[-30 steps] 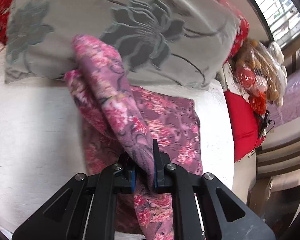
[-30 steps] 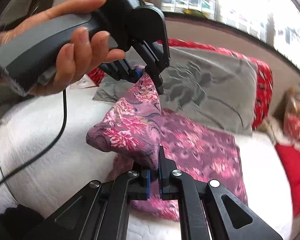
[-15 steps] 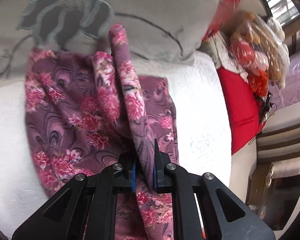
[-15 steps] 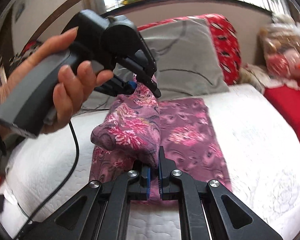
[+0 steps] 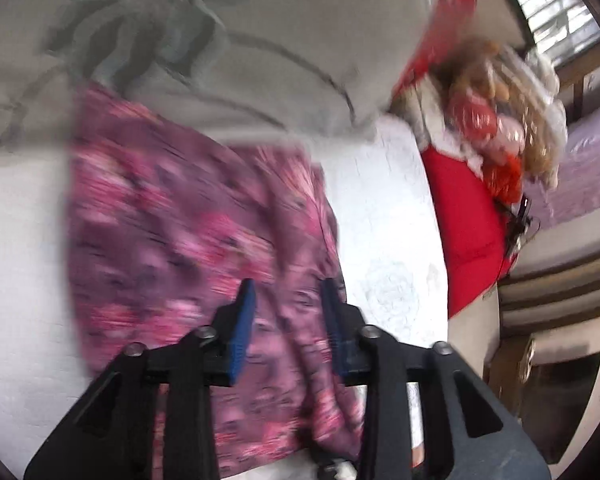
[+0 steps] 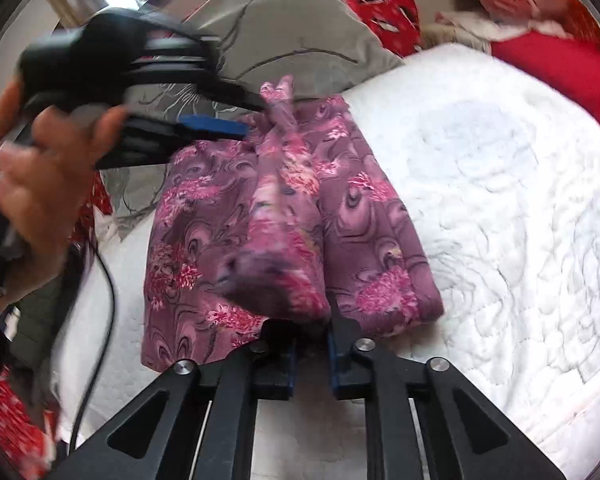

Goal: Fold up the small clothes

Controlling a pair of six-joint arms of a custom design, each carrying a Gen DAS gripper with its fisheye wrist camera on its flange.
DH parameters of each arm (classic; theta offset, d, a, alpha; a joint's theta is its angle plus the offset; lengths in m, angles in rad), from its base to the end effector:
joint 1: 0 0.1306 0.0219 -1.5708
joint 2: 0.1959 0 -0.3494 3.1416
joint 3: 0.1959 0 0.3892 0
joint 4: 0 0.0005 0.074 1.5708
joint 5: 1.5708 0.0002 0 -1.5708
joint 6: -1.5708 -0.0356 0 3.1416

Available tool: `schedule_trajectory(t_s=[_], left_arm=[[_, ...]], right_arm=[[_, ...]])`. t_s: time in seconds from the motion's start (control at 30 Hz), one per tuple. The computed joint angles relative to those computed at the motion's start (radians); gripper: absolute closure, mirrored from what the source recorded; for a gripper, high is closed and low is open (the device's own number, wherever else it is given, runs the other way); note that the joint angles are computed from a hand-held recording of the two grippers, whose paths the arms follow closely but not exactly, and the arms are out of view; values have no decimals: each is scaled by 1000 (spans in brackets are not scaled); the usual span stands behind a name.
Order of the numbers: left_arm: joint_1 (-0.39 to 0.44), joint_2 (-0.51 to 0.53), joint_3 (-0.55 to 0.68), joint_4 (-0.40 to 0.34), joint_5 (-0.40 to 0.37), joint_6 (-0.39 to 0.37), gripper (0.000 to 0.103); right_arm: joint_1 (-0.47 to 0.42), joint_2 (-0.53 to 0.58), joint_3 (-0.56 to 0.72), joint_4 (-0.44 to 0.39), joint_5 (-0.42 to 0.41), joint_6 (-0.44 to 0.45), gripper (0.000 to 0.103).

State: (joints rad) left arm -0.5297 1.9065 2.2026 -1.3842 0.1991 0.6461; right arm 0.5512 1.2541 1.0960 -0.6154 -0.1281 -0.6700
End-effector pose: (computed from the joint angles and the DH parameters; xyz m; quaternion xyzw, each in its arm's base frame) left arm 0.5326 -0.3206 0.4488 -0.0325 0.9660 -0.2122 0.1444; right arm 0.3746 0.2350 0.3397 0.0298 0.9196 0.2704 0.2836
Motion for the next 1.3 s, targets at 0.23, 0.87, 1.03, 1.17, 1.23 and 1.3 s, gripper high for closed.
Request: schedule_trajectory(t_s=[0.23, 0.87, 1.03, 1.17, 1.23, 1.3], left_arm=[[136, -219, -303, 95, -50, 13, 56], [127, -284, -520, 243, 4, 46, 53], [132, -310, -575, 241, 52, 57, 53], [116, -419, -667, 262, 42, 66, 53], [97, -462, -720, 279, 43, 90, 53], [74, -470, -747, 271, 44, 105, 53]], right_arm=[[-137, -104, -22, 84, -67, -54, 57], [-130, 557, 722, -268, -24, 260, 97], [-152, 587, 739, -310, -77, 192, 87], [-198, 451, 575, -209, -232, 117, 77], [-216, 379, 472, -167, -304, 97, 61], [-216, 327, 395, -161, -322, 108, 60]])
